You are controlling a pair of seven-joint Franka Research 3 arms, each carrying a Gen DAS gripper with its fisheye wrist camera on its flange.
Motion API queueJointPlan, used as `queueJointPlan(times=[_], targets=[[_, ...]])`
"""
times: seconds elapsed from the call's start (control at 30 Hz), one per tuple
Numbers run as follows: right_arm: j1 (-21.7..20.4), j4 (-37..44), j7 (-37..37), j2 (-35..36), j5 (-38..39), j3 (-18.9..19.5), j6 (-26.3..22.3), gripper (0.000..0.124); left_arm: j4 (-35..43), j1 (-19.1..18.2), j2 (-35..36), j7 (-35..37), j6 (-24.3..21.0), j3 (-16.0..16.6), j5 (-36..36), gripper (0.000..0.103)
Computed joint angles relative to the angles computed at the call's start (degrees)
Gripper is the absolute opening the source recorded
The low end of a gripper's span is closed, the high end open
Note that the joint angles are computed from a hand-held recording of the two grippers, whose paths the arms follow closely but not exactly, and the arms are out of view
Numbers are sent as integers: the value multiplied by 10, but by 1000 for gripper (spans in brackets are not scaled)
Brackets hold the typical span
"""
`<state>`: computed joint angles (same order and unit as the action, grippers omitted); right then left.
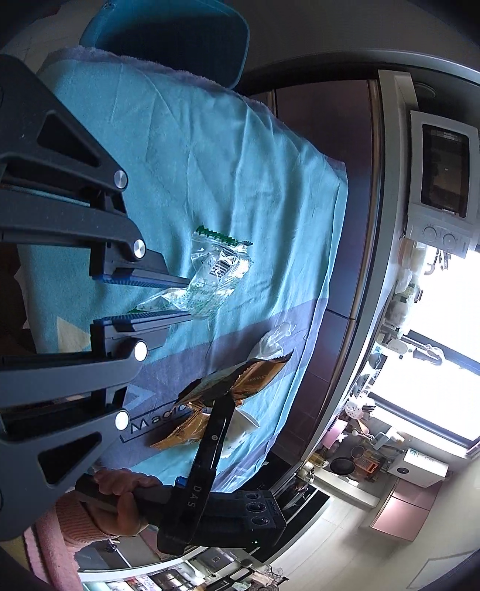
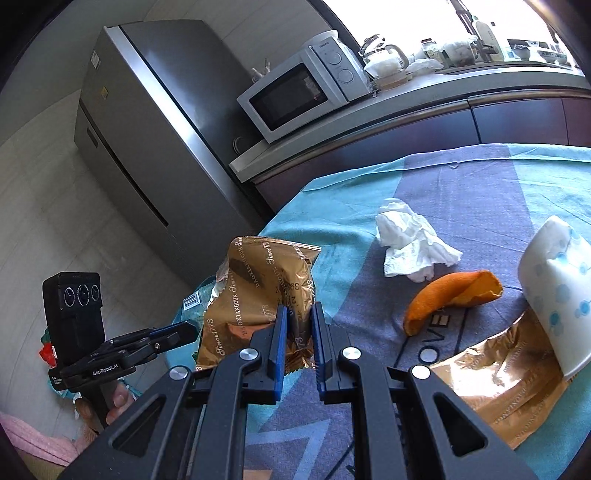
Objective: Collect trash
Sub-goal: 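Carry both wrappers to the teal bin and open both tools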
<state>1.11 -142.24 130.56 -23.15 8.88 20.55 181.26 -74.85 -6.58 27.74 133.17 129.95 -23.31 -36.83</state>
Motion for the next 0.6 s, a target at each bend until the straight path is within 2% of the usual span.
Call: queueJointPlan(times=[0.47, 0.6], targets=[[75, 87, -51, 97, 4, -53, 1, 12, -13, 25, -13, -9, 27, 12, -14, 13], [110, 107, -76, 118, 17, -81, 0, 12, -18, 33, -17, -10, 34, 13, -18, 13]])
